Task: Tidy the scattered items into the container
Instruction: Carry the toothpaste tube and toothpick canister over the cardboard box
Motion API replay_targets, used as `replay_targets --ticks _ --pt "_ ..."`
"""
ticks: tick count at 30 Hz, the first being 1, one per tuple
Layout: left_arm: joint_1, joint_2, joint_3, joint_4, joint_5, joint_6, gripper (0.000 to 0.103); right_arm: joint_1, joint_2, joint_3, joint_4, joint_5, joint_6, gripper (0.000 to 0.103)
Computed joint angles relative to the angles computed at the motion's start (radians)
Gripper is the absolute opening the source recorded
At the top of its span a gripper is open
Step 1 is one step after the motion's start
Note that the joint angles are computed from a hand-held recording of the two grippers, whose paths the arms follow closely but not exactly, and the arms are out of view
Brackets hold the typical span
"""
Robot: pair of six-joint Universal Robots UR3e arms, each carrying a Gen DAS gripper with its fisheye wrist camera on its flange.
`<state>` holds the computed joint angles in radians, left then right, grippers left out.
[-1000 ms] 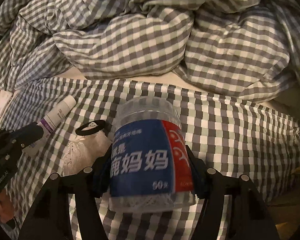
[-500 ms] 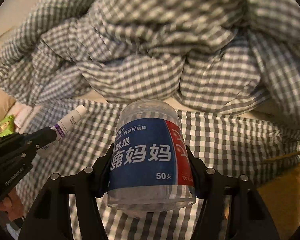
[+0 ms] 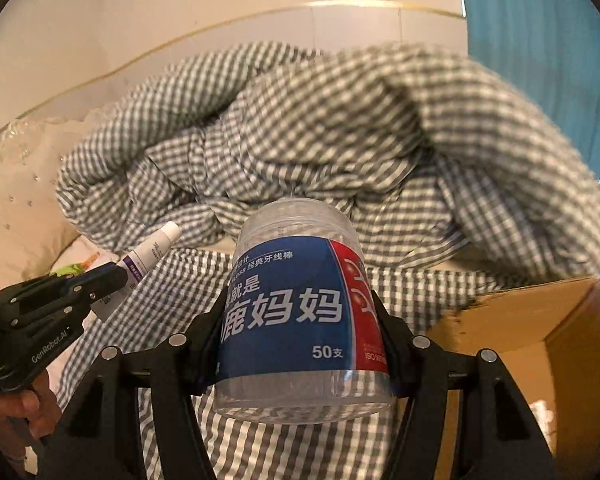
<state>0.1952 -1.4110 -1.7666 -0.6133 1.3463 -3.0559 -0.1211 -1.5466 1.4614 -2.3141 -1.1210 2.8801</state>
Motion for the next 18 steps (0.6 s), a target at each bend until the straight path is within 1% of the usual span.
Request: replay_targets --ticks 2,7,11,14,18 --pt "-0.028 0.034 0.019 -0.03 0.019 -0.021 0.005 -0.045 -0.073 0.027 0.036 0.032 -0.022 0.061" --pt "-0.142 0.082 0.089 -0.079 0.116 -0.085 0.005 -0.191 -0.247 0.062 0.172 0.14 -0.101 0.061" --pt "-0.255 0.088 0.152 -0.126 0.23 -0.144 0.005 -0.325 -0.374 0.081 0.298 0.234 -0.182 0.061" --pt "-0.333 0.099 0.184 -0.156 0.299 -0.189 0.005 -0.449 -0.463 0.072 0.444 0.324 -0.268 0.061" --pt "-0.472 0.093 0.22 -0.16 0.453 -0.245 0.005 -0.647 -0.567 0.018 0.731 0.457 -0.449 0.061"
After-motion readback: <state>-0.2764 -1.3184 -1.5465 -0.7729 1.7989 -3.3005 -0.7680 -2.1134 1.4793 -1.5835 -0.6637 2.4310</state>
